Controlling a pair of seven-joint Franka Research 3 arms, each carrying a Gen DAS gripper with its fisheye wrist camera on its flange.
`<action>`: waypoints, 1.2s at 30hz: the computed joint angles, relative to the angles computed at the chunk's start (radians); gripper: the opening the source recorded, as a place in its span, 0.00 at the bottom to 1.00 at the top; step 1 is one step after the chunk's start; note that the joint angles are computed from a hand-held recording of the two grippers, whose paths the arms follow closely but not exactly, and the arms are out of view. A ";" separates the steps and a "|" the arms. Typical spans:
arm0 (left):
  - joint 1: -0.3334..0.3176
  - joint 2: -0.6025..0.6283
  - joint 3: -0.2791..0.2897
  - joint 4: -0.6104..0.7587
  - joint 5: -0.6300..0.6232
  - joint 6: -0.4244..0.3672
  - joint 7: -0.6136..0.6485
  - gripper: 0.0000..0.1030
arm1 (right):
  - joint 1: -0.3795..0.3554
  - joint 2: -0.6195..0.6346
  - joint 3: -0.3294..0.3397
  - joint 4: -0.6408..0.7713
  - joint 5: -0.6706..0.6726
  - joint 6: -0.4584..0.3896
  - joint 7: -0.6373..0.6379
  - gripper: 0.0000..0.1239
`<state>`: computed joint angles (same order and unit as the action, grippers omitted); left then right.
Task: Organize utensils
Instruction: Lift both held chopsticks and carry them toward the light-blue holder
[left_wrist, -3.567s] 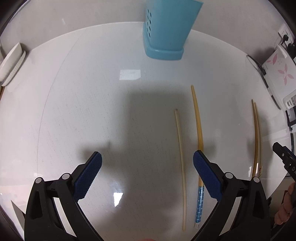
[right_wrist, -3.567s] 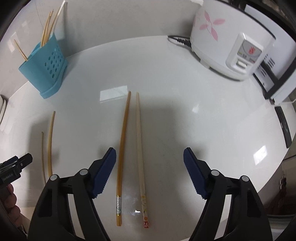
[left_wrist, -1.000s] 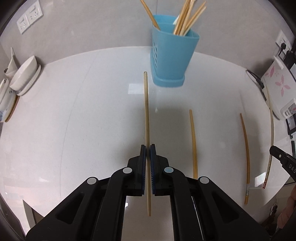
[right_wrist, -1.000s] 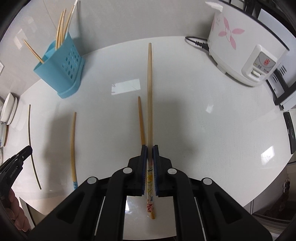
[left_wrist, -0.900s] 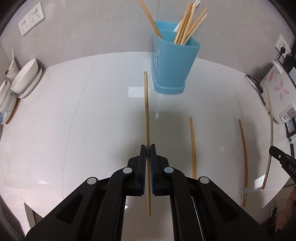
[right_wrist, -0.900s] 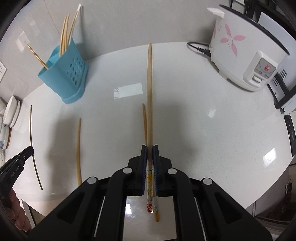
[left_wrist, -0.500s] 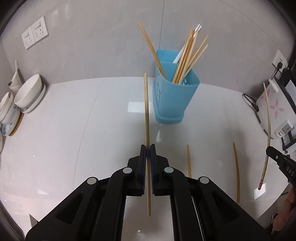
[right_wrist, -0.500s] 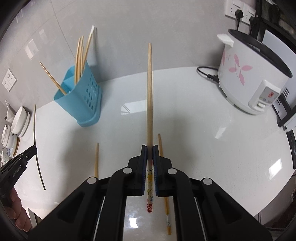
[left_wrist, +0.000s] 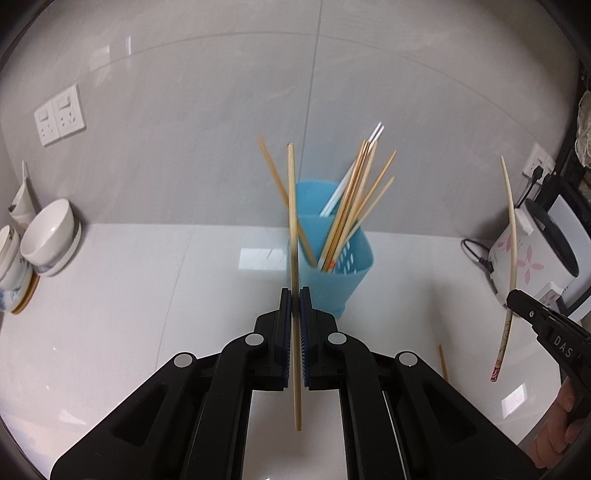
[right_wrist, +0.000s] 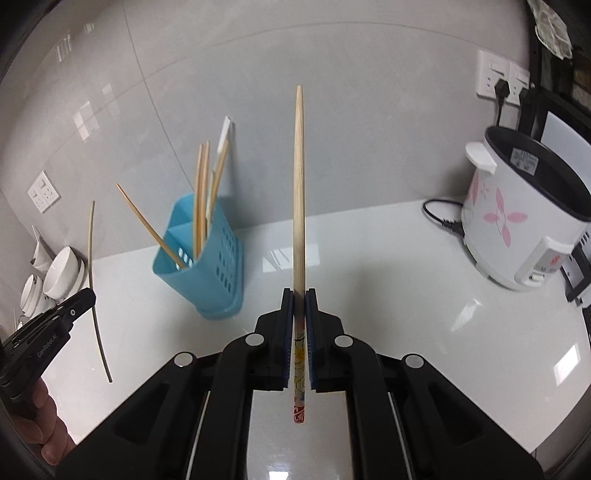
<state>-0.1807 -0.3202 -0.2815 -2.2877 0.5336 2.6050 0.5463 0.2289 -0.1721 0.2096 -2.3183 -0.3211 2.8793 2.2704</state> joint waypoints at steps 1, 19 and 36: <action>0.004 0.002 0.002 0.003 0.007 0.013 -0.001 0.04 | -0.004 0.008 0.004 0.013 -0.011 0.004 0.008 0.05; 0.135 0.195 0.010 0.154 0.359 0.343 -0.223 0.04 | 0.109 0.230 -0.112 0.247 -0.115 0.131 0.071 0.05; 0.045 0.401 0.138 0.382 1.090 0.443 -0.845 0.04 | 0.242 0.359 -0.225 0.365 0.028 0.157 -0.067 0.05</action>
